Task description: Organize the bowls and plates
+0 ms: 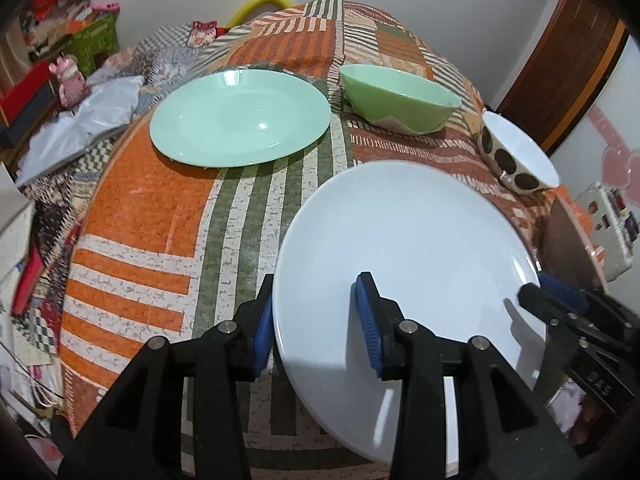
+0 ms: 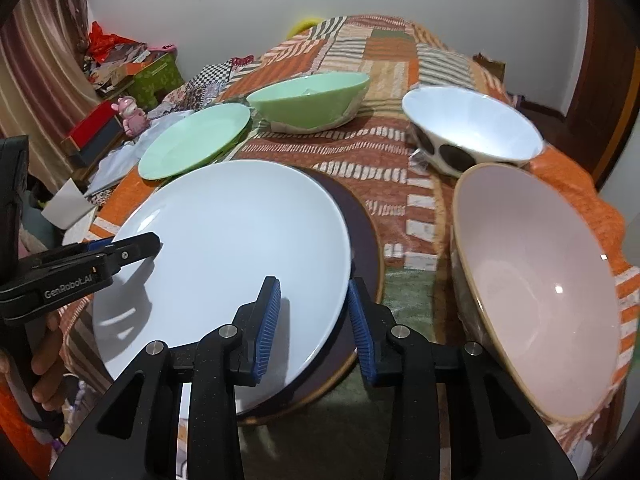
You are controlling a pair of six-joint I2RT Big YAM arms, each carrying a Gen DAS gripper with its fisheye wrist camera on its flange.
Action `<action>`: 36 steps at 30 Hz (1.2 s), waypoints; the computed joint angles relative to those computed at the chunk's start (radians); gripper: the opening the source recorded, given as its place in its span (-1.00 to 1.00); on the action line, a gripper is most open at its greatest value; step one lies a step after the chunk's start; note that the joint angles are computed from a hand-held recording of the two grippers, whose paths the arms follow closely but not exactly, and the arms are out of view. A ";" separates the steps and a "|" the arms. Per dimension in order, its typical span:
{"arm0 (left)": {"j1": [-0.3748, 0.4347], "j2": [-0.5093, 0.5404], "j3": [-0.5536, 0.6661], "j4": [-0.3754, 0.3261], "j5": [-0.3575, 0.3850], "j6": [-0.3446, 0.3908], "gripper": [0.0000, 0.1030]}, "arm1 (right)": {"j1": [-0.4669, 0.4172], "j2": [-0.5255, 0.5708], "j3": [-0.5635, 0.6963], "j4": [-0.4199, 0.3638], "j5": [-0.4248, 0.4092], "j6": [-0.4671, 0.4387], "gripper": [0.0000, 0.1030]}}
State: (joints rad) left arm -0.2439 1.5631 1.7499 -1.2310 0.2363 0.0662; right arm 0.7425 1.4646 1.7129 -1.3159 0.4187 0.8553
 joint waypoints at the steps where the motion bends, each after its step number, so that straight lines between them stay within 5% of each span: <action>1: -0.006 -0.001 -0.001 0.003 -0.011 0.002 -0.24 | 0.005 0.000 0.003 -0.005 0.006 -0.007 -0.36; 6: -0.013 0.000 0.001 -0.009 -0.019 -0.020 -0.23 | 0.022 0.007 0.034 -0.032 0.055 -0.038 -0.36; 12: -0.030 -0.015 -0.006 -0.018 -0.075 -0.018 -0.18 | 0.009 -0.022 0.022 0.027 0.023 -0.067 -0.31; 18: -0.067 -0.015 -0.008 -0.017 -0.133 -0.023 0.14 | 0.000 -0.032 0.014 0.077 0.003 -0.084 -0.15; 27: -0.085 0.006 0.018 -0.055 -0.143 -0.068 0.16 | -0.043 -0.054 -0.004 0.133 -0.069 -0.111 -0.14; 36: -0.066 0.001 0.057 -0.019 -0.172 -0.002 0.16 | -0.091 -0.002 0.060 0.140 -0.151 -0.177 -0.14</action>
State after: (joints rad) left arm -0.3104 1.5637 1.8068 -1.2501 0.0638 0.0645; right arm 0.6510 1.4622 1.7725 -1.1756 0.2677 0.6784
